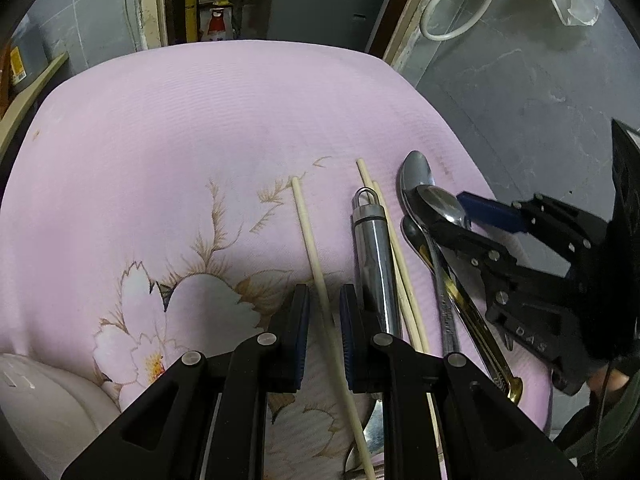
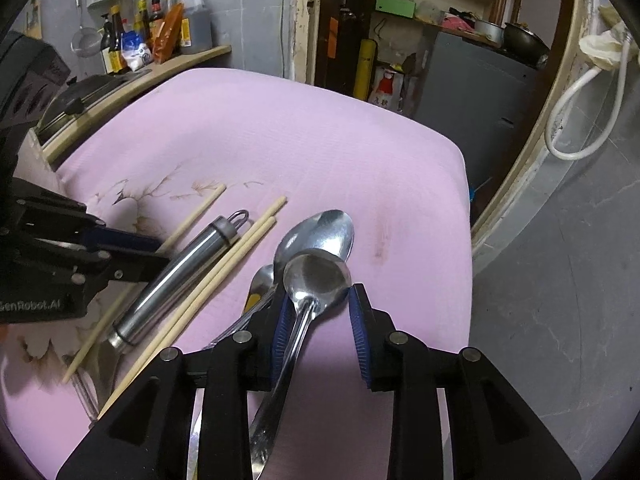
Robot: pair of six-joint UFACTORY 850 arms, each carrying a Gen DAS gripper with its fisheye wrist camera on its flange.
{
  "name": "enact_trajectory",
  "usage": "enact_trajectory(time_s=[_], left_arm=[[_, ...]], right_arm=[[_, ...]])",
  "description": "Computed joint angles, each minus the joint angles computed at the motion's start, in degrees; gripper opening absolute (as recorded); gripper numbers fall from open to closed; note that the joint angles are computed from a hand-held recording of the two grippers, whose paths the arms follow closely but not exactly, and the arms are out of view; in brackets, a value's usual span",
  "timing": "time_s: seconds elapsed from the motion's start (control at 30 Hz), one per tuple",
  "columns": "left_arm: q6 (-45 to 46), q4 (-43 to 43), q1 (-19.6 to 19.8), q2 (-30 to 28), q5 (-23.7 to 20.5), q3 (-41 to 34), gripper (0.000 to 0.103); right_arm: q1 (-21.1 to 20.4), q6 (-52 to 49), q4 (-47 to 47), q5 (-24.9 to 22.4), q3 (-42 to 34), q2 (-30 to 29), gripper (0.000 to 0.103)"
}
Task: Organize utensils
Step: 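Grasp another wooden chopstick with the left tool while the right tool grasps a silver spoon, then lift the chopstick with the left tool while the right tool raises the spoon toward the caddy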
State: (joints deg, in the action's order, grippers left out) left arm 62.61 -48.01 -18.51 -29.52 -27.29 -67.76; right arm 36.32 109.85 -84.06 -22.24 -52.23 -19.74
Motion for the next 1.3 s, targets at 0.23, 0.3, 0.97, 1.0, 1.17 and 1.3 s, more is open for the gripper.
enact_trajectory(time_s=[0.23, 0.3, 0.97, 1.0, 1.17, 1.3], left_arm=[[1.82, -1.33, 0.10, -0.14, -0.21, 0.02, 0.012], [1.88, -1.41, 0.14, -0.13, -0.22, 0.05, 0.012], [3.32, -3.22, 0.07, 1.07, 1.87, 2.08, 0.005], [5.57, -5.62, 0.47, 1.42, 1.67, 2.77, 0.005], [24.27, -23.39, 2.70, 4.92, 2.32, 8.64, 0.002], [40.77, -39.18, 4.23, 8.61, 1.07, 13.95, 0.002]], right_arm=[[-2.84, 3.39, -3.52, 6.51, 0.58, 0.66, 0.041], [-2.73, 4.64, -4.48, 6.41, 0.61, 0.59, 0.041], [-0.73, 8.22, -7.89, 3.03, 1.27, 0.79, 0.032], [-0.46, 9.83, -9.19, 2.70, 1.55, 0.98, 0.032], [2.61, 18.77, -16.61, -3.89, 4.44, 3.16, 0.032], [6.38, 23.04, -20.28, -12.71, 6.81, 4.70, 0.032]])
